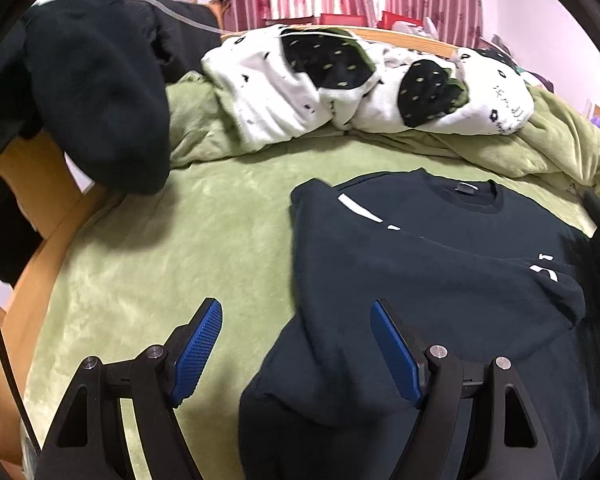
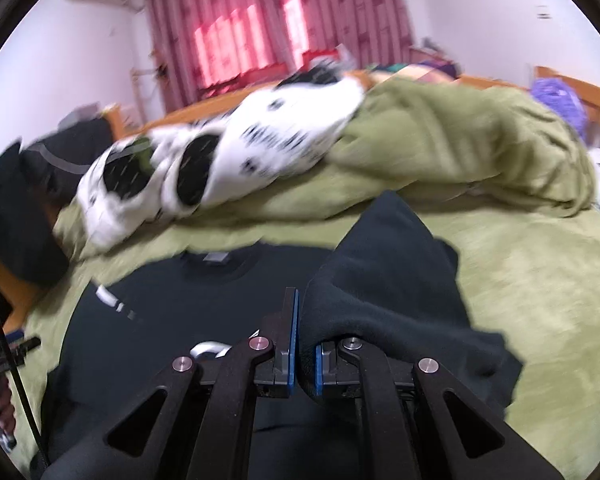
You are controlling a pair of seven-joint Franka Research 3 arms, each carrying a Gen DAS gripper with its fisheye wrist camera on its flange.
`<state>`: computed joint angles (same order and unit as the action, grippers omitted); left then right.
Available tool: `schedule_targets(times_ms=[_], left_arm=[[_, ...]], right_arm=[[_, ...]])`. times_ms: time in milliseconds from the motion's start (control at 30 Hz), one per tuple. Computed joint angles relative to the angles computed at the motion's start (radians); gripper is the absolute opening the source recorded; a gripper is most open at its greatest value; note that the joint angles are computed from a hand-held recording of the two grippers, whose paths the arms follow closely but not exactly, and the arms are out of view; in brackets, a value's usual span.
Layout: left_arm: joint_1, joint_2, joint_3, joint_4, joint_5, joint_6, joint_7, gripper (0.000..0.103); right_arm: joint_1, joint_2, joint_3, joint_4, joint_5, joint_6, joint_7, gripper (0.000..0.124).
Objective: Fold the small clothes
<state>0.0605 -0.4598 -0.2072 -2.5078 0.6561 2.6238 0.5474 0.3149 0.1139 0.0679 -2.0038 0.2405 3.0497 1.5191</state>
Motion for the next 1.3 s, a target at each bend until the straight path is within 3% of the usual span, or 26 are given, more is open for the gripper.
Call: schedule_targets(times_ms=[133, 333, 500, 633, 767, 867, 967, 1067, 1133, 1300], left_arm=[[0.014, 0.011, 0.011, -0.027, 0.003, 0.031, -0.011, 0.075], [0.007, 0.054, 0.036, -0.044, -0.042, 0.075, 0.003, 0.075], [0.002, 0.071, 0.026, -0.044, -0.057, 0.099, 0.016, 0.075], [-0.020, 0.086, 0.011, -0.025, -0.073, 0.121, 0.009, 0.075], [-0.048, 0.131, -0.023, 0.038, -0.069, 0.106, 0.001, 0.075], [-0.080, 0.170, -0.037, 0.095, -0.068, 0.098, -0.019, 0.075], [-0.108, 0.218, -0.064, 0.165, -0.028, 0.075, -0.034, 0.075], [-0.131, 0.262, -0.081, 0.228, 0.052, 0.039, -0.059, 0.075], [-0.149, 0.295, -0.087, 0.269, 0.107, 0.011, -0.086, 0.075], [-0.188, 0.353, -0.048, 0.306, 0.120, 0.027, -0.124, 0.075]], right_arm=[[0.050, 0.059, 0.009, 0.012, -0.048, -0.021, 0.029, 0.007], [0.152, 0.145, -0.063, 0.045, -0.184, -0.071, 0.182, 0.012], [0.103, 0.128, -0.015, 0.029, -0.150, -0.128, 0.116, 0.023], [0.047, 0.020, 0.019, -0.041, -0.081, -0.185, -0.005, 0.039], [0.010, -0.134, 0.013, -0.187, 0.020, -0.134, -0.092, 0.045], [-0.030, -0.191, -0.007, -0.247, 0.011, -0.099, -0.063, 0.049], [-0.069, -0.191, -0.035, -0.252, 0.055, -0.101, -0.052, 0.049], [-0.083, -0.164, -0.068, -0.228, 0.198, -0.117, -0.142, 0.049], [-0.104, -0.135, -0.071, -0.203, 0.224, -0.134, -0.163, 0.049], [-0.149, -0.033, -0.060, -0.127, 0.304, -0.169, -0.233, 0.050]])
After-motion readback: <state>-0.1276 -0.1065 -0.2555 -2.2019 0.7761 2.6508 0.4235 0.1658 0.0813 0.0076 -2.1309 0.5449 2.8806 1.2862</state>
